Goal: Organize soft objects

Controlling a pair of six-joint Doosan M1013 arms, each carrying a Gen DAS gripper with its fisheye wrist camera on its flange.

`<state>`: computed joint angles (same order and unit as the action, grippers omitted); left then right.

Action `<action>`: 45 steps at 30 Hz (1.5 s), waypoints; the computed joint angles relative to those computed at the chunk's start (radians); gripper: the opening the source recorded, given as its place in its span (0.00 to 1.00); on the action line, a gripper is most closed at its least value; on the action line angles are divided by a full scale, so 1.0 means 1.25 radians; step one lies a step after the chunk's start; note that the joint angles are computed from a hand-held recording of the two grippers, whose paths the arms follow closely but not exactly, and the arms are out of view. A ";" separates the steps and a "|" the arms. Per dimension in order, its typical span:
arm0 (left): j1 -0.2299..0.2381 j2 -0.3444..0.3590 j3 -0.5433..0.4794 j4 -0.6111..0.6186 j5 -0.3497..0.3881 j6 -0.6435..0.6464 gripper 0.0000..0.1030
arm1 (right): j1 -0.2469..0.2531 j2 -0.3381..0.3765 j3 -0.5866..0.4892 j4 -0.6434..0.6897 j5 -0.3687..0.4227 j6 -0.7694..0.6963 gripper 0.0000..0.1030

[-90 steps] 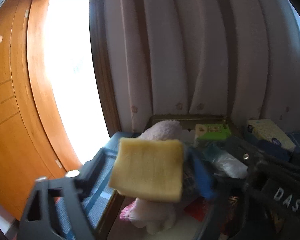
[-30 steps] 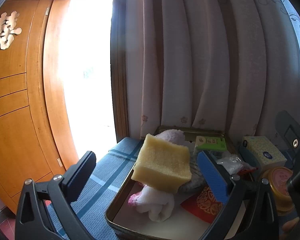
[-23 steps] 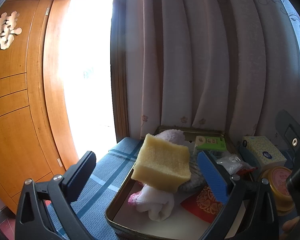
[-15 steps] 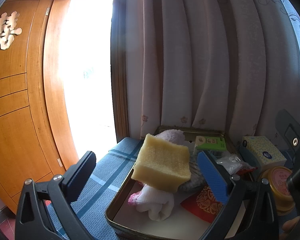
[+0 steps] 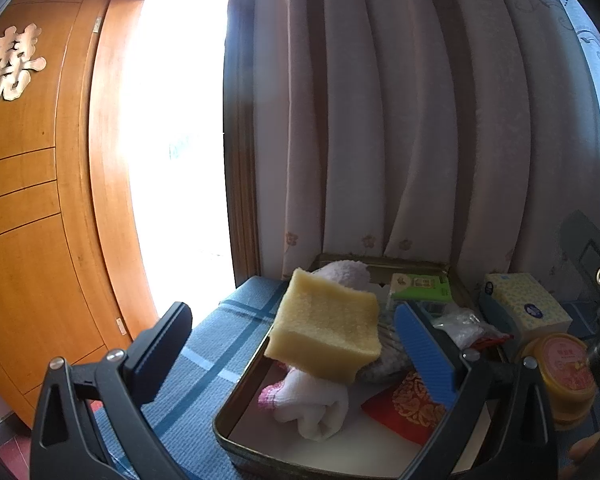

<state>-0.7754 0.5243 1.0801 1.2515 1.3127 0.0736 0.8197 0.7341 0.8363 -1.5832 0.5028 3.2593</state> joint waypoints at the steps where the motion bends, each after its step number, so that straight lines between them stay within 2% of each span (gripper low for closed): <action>1: 0.000 0.000 0.001 0.000 0.001 -0.002 0.99 | 0.001 -0.001 0.003 -0.014 0.007 0.011 0.97; 8: 0.000 -0.001 0.002 0.001 0.001 -0.002 0.99 | 0.005 -0.008 0.020 -0.073 0.022 0.054 0.97; 25: 0.001 -0.015 0.025 0.006 -0.012 -0.025 1.00 | 0.004 -0.008 0.018 -0.046 0.027 0.037 0.98; 30: -0.003 -0.025 0.047 0.043 -0.014 -0.055 1.00 | 0.005 -0.009 0.021 -0.061 0.028 0.050 0.98; 45: -0.002 -0.023 0.040 0.032 -0.008 -0.016 1.00 | 0.006 -0.012 0.030 -0.093 0.024 0.069 0.98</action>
